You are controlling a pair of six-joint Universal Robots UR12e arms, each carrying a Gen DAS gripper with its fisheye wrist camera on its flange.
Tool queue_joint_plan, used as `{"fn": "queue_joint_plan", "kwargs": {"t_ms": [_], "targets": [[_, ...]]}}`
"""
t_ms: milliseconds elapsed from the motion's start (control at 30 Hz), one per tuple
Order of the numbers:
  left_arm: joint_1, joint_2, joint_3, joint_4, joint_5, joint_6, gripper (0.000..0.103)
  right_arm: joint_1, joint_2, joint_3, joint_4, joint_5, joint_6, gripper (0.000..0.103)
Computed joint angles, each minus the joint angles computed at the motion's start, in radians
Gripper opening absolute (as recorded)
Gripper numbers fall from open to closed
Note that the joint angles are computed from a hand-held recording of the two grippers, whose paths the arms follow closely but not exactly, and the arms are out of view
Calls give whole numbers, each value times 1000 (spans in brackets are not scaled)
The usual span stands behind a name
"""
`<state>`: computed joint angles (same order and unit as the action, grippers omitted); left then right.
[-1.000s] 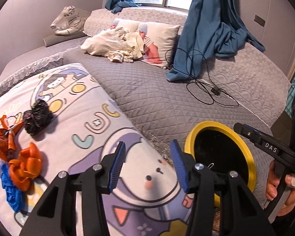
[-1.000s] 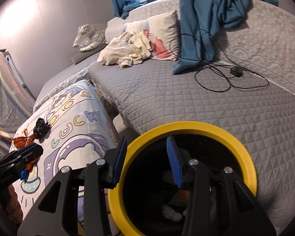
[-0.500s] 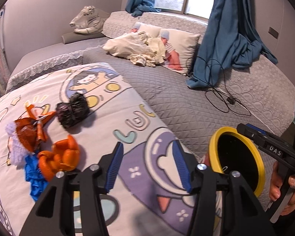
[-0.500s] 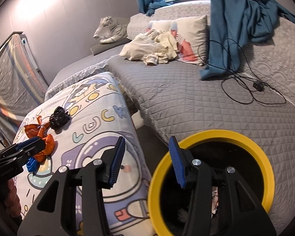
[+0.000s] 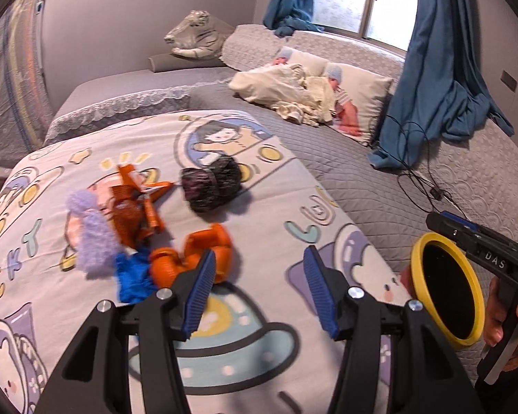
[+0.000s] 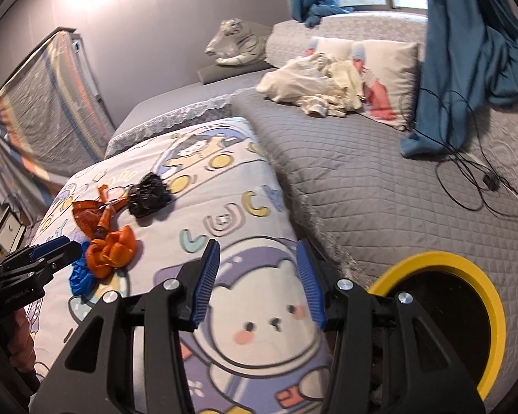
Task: Collect trash
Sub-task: 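Move both tools back over the remaining trash on the bed, then lower the left tool to the blue glove while the right tool lowers to the orange peel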
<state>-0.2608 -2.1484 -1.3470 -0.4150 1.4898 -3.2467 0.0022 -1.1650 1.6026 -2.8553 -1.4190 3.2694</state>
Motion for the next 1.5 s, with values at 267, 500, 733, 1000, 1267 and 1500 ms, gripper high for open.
{"fn": "queue_joint_plan", "kwargs": {"t_ms": [267, 500, 733, 1000, 1267, 1500], "targets": [[35, 29, -50, 8, 20, -24, 52, 41, 43, -72, 52, 32, -45, 44], [57, 45, -83, 9, 28, -39, 53, 72, 81, -127, 93, 53, -78, 44], [72, 51, -102, -3, 24, -46, 54, 93, 115, -180, 152, 79, -101, 44], [86, 51, -116, -18, 8, -55, 54, 114, 155, -241, 224, 108, -126, 44], [93, 51, -126, -28, -12, -49, 58, 130, 193, -301, 291, 134, -152, 44], [97, 43, -120, -45, -31, -48, 59, 143, 228, -356, 367, 157, -167, 45]]}}
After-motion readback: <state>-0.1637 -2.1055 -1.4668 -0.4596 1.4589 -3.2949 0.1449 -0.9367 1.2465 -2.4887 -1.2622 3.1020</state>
